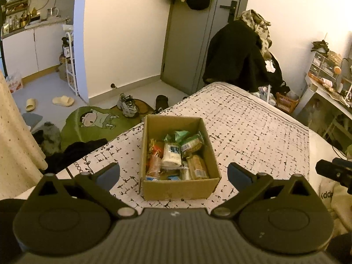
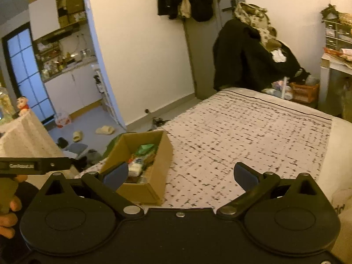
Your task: Organize snacks
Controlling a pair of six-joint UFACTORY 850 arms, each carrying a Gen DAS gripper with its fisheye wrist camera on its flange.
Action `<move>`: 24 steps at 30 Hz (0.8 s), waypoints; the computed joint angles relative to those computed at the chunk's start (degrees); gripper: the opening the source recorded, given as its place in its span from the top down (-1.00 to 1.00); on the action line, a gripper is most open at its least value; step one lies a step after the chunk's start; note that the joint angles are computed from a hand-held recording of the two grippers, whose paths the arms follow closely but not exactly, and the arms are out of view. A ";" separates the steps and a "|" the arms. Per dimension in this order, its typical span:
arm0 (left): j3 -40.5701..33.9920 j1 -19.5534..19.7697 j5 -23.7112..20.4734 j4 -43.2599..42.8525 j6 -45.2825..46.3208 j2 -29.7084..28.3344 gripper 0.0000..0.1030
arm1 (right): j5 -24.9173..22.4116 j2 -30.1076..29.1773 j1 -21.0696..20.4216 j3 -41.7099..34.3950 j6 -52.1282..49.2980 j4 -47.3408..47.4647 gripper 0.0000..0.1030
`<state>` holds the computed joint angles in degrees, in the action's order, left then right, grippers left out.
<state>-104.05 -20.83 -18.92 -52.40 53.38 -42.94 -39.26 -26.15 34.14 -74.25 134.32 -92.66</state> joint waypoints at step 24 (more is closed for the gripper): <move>-0.86 0.53 -1.63 -0.57 0.64 0.28 -1.00 | 0.51 -0.74 0.36 -2.04 -3.55 2.20 -1.00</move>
